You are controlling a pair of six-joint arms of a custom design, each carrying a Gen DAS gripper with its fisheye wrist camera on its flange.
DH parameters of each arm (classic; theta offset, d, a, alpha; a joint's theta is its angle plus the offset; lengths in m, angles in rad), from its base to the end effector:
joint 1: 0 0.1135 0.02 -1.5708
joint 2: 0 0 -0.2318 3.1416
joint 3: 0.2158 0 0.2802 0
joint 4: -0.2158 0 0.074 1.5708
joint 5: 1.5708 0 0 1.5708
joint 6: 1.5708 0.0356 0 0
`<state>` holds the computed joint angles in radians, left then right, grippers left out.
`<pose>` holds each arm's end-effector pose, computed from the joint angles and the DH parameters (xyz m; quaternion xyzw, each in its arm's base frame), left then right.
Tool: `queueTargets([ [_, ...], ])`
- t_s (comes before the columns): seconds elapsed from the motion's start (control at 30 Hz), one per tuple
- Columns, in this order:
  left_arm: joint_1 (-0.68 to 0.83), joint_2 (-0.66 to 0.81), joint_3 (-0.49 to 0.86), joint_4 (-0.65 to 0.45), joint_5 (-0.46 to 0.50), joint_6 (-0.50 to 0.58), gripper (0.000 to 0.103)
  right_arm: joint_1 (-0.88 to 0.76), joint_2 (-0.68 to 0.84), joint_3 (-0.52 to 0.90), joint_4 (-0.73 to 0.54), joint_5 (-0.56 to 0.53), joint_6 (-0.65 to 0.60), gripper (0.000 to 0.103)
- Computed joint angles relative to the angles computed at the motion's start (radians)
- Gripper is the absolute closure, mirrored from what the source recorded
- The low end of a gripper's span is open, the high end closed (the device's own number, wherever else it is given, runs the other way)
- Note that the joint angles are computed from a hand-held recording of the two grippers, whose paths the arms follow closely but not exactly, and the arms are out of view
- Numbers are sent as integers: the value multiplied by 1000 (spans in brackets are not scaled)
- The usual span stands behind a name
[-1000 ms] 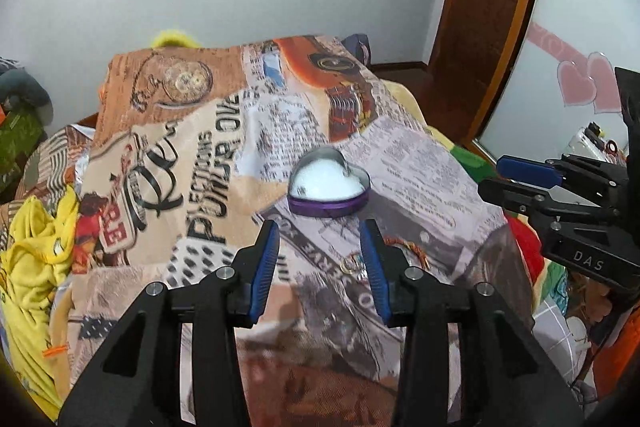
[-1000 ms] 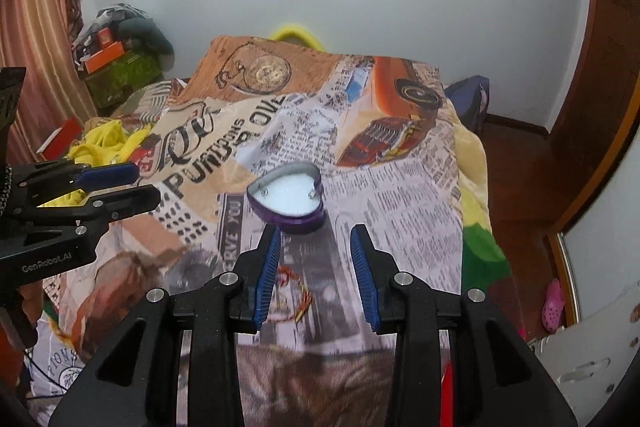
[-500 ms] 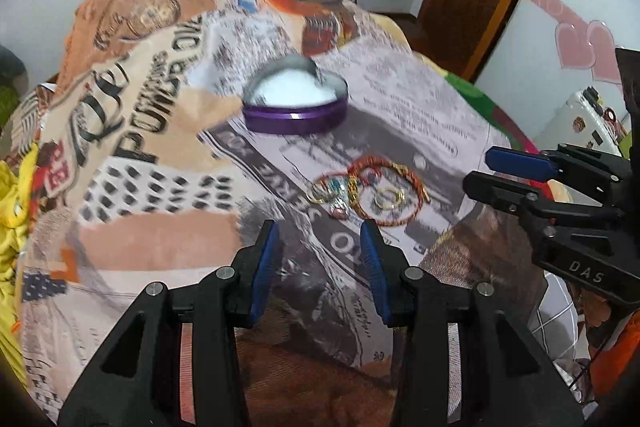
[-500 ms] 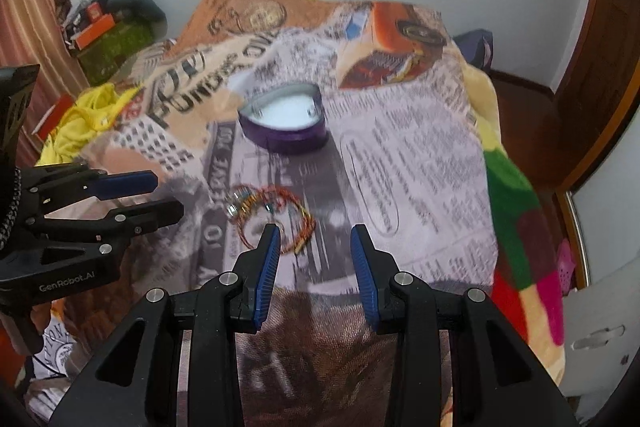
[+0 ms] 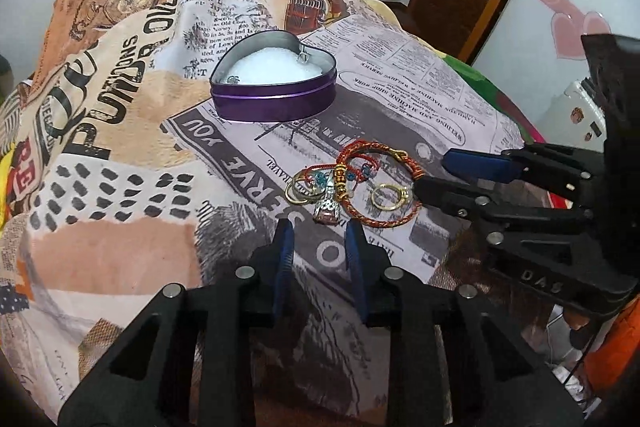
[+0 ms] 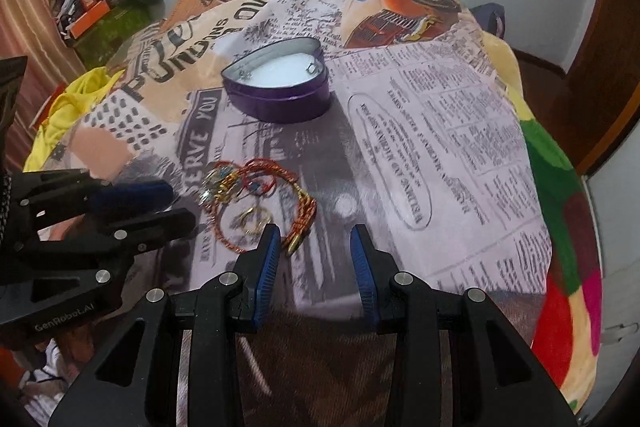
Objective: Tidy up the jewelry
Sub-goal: 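Grasp a red-gold beaded bracelet with the right tool while the left tool grasps a silver pendant, then lift the bracelet and pendant and carry both tools over the tin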
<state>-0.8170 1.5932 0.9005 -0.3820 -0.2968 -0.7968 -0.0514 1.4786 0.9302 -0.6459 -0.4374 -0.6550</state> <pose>0.2304 -0.2302 0.1216 -0.0266 0.9591 -0.0762 0.2715 0.3029 -0.0005 0.1540 -0.3238 0.9035 0.1368 0.2451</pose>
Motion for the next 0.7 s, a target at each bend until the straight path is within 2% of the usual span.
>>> queueTargets([
  [0.37, 20, 59, 28, 42, -1, 31, 77, 30, 28, 2, 47, -21, 30, 71],
  [0.43, 21, 62, 27, 46, -10, 34, 82, 36, 44, 23, 31, -30, 31, 79],
  [0.5, 23, 73, 33, 42, -29, 32, 89, 43, 61, 36, 30, -33, 35, 80],
  [0.63, 25, 64, 25, 48, -34, 32, 89, 60, 68, 25, 65, -19, 40, 92],
  [0.7, 24, 59, 22, 42, -37, 27, 89, 58, 85, 41, 54, -31, 41, 94],
])
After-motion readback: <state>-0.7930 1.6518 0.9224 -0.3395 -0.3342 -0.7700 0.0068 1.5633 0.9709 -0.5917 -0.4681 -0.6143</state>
